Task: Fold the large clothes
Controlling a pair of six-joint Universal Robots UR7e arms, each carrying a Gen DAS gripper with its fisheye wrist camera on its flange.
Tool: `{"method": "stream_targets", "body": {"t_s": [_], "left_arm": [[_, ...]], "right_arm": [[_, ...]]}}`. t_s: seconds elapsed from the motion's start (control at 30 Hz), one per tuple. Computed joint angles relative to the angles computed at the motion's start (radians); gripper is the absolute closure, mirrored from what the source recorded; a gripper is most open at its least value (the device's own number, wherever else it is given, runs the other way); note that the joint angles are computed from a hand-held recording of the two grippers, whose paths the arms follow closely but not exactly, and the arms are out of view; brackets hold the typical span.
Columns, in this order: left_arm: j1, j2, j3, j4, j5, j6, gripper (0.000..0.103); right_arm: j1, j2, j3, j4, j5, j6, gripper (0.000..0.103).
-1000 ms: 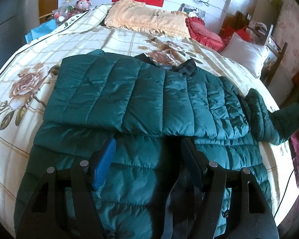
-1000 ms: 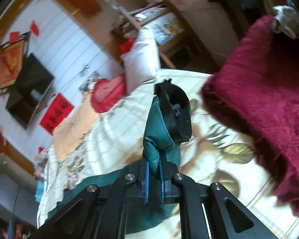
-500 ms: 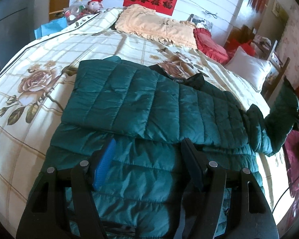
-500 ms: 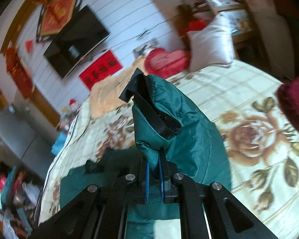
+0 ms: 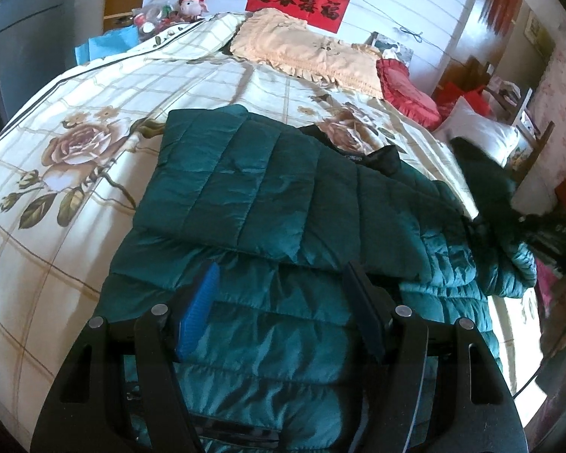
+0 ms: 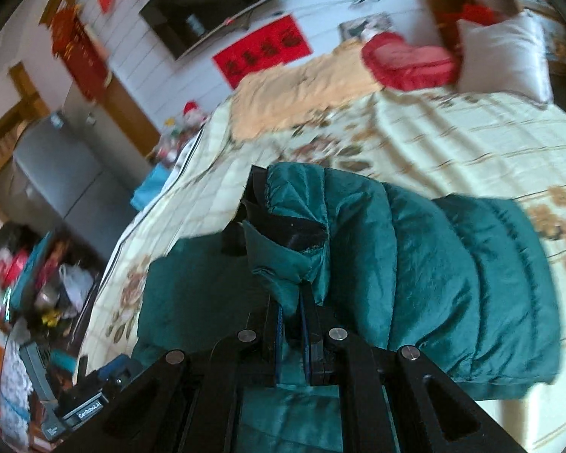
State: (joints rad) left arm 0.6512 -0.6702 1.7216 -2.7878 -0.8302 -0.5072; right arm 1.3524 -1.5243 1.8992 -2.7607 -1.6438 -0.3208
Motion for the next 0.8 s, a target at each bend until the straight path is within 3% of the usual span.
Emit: {"method": "stream_targets", "body": {"t_s": [0.2,0.43,0.5,0.57,0.63,0.8], "left_arm": [[0.009,-0.007,0.008,0.001,0.002,-0.009,0.035],[0.02,0.006,-0.013,0.0,-0.025,-0.023,0.035],[0.021,0.011,-0.024,0.003,-0.041,-0.024,0.035],[0.018,0.018,-0.032,-0.006,-0.054,-0.012,0.035],[0.014,0.024,-0.036,-0.029,-0.067,0.005,0.035],[0.015,0.043,-0.073,-0.051,-0.139,0.014,0.035]], "right_arm": [[0.007,0.082,-0.002,0.026,-0.013,0.019,0.096],[0.016,0.138,0.005,0.03,-0.104,0.004,0.094],[0.018,0.129,0.003,0.045,-0.094,0.002,0.083],[0.02,0.105,0.008,0.07,-0.066,-0.012,0.046],[0.03,0.087,0.016,0.064,-0.058,-0.026,0.042],[0.032,0.04,0.032,0.04,-0.014,-0.043,0.042]]}}
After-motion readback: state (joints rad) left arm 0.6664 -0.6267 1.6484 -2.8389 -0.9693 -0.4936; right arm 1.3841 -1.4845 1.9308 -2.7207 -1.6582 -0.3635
